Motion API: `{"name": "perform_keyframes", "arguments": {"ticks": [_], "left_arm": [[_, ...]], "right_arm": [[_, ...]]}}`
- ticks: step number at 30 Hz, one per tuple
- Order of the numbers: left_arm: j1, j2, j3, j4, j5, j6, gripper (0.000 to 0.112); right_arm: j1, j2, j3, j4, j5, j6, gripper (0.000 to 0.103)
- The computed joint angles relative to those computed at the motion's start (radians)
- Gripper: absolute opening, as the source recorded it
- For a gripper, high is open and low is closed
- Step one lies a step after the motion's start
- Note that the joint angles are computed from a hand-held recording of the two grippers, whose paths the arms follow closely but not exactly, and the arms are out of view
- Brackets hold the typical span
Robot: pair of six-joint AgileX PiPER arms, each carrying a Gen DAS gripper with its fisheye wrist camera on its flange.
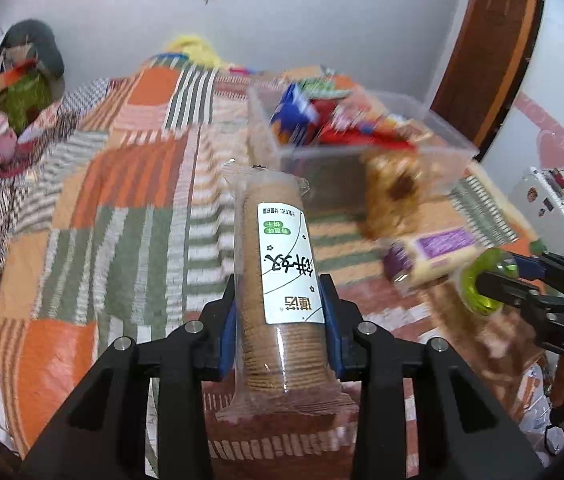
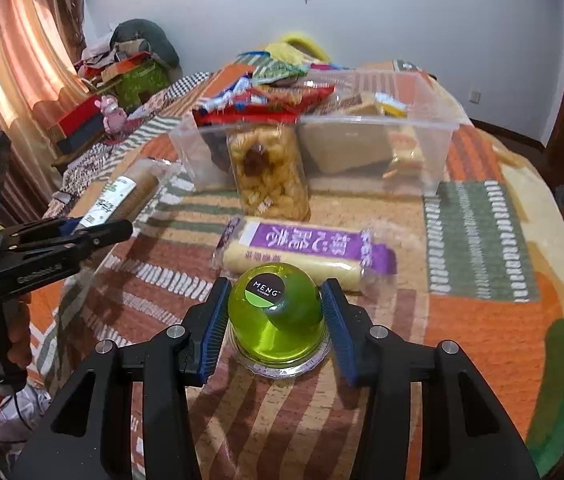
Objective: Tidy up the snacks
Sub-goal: 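Place the cracker tube in the box with the left tool while the right tool places the jelly cup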
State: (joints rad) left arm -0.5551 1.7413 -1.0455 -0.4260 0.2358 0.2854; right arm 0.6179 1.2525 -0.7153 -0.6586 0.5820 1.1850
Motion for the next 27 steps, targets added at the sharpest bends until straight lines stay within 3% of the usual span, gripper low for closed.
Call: {"name": "perform_keyframes", "arguments": {"ticks": [3, 7, 13, 19, 27], "left_arm": [[-0.007, -0.035, -0.027, -0.036, 0.023, 0.032, 0.036], [-0.031, -0.043, -0.084, 0.032, 0.029, -0.038, 0.036], [-0.054, 0.021, -0.234, 0.092, 0.07, -0.107, 0.036], [-0.082, 0.12, -0.398, 0.18, 0.111, -0.199, 0.036], [-0.113, 0.332, -0.705, 0.201, 0.224, -0.249, 0.036]], "right_arm": [[0.008, -0.026, -0.014, -0.027, 0.031, 0.014, 0.043], [-0.014, -0.051, -0.037, -0.058, 0.048, 0.005, 0.043], [-0.096, -0.069, -0.086, -0.067, 0.038, -0.064, 0.043], [-0.203, -0.047, -0.128, -0.051, -0.019, -0.153, 0.043], [-0.358, 0.043, -0.184, -0.002, -0.129, -0.261, 0.044]]}}
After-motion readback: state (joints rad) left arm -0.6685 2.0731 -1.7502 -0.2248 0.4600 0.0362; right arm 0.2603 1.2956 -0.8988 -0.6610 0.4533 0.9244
